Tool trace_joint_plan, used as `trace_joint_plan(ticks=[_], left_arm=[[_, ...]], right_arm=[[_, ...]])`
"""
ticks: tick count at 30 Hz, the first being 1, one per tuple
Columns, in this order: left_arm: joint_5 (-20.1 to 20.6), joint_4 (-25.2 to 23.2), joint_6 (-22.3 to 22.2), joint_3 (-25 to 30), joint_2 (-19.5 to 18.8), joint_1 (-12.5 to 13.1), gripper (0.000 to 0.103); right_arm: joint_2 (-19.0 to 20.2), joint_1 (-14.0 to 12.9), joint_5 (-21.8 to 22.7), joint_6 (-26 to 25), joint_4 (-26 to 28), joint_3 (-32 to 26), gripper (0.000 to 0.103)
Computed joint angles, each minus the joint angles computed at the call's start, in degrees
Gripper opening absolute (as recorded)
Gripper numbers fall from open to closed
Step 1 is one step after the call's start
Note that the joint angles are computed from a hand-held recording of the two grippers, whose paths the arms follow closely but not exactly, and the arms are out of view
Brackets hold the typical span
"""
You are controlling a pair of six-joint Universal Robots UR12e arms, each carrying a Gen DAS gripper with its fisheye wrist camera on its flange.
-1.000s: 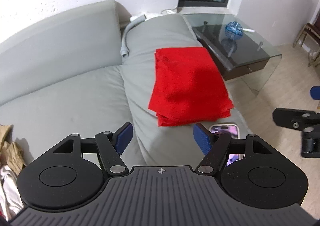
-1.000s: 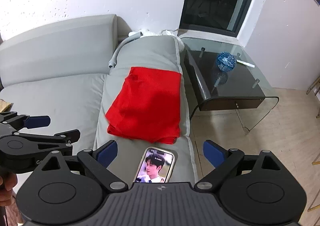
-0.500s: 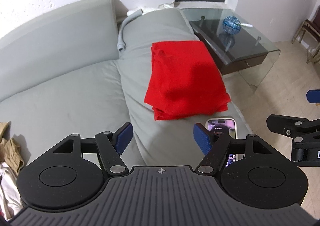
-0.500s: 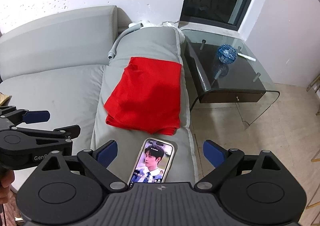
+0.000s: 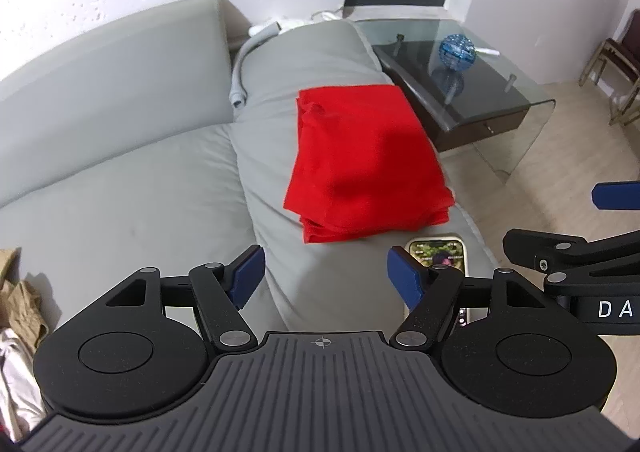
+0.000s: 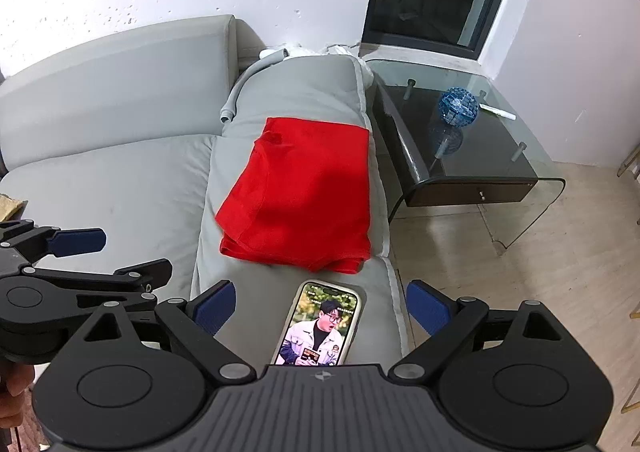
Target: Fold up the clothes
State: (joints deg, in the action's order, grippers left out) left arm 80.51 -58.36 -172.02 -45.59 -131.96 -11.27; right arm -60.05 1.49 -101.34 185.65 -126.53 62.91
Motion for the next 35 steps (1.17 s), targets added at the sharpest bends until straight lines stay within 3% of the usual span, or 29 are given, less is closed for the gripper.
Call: trace_joint_plan(ticks=[32,35], left_arm=[[-0.6,-2.1,0.2,1.1,-0.8,-0.3,0.073],[-1.3,-0.7,0.8,0.3,-0.5,-0.1,0.068]], right_arm=[[0.4,-0.1,-0.5,-1.3,2.1,-1.0,0.093],[0.4,-0.1,-0.4,-1.2,1.8,-0.9,0.093]])
